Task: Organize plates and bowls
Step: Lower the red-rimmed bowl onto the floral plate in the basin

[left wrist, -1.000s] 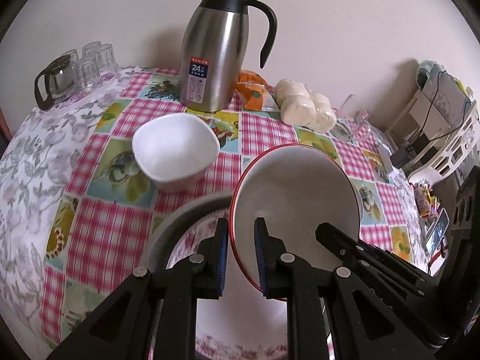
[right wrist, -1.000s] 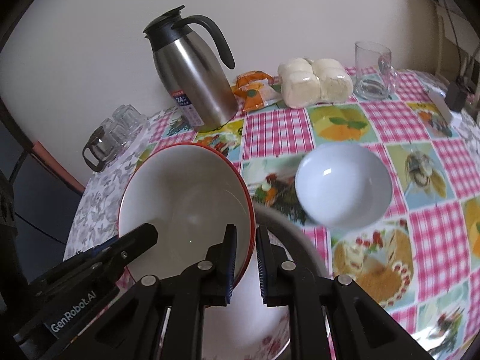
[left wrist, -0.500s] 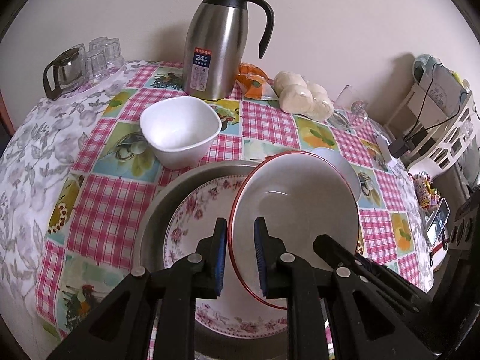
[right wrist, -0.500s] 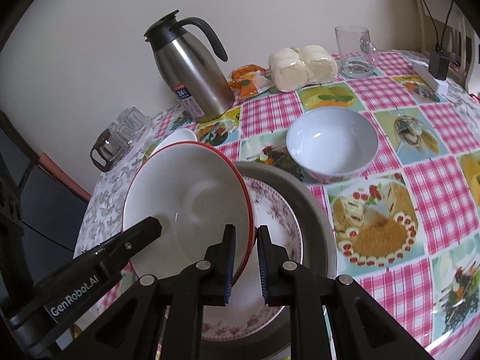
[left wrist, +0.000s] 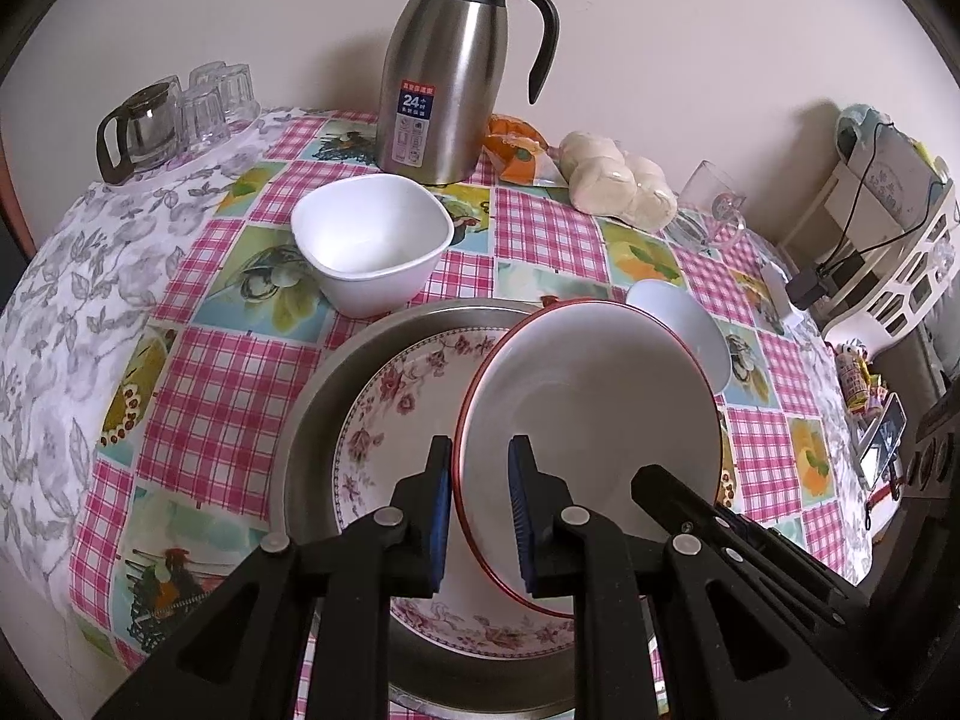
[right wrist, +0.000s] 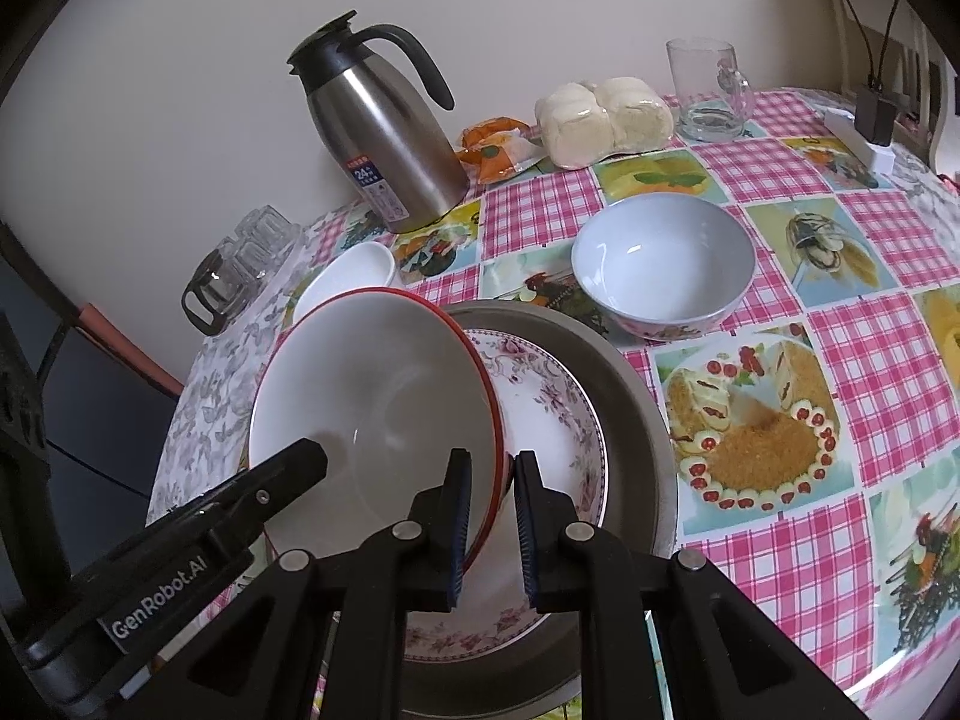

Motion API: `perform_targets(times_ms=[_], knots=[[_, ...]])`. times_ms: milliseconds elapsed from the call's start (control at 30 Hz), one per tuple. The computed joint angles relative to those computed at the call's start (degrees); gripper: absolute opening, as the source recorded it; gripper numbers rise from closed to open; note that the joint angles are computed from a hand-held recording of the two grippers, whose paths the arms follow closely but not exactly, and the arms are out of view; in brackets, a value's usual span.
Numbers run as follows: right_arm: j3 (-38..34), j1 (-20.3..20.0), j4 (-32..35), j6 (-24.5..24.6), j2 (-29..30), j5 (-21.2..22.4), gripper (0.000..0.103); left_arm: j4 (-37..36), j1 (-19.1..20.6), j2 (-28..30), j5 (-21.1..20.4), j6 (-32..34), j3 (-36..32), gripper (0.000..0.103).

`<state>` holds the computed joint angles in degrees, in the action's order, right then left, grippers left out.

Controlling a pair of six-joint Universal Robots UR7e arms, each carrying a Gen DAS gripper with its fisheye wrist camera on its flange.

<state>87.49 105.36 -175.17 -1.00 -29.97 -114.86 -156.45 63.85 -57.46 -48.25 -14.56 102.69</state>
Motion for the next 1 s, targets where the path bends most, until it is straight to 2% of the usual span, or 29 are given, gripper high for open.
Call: perform_targets(times_ms=[1000], knots=[[-1.8,-0.4,4.0,2.2,1.0,-0.5,0.018,7.3,2.3,0.2,-3.4,-4.6,-2.5,0.018]])
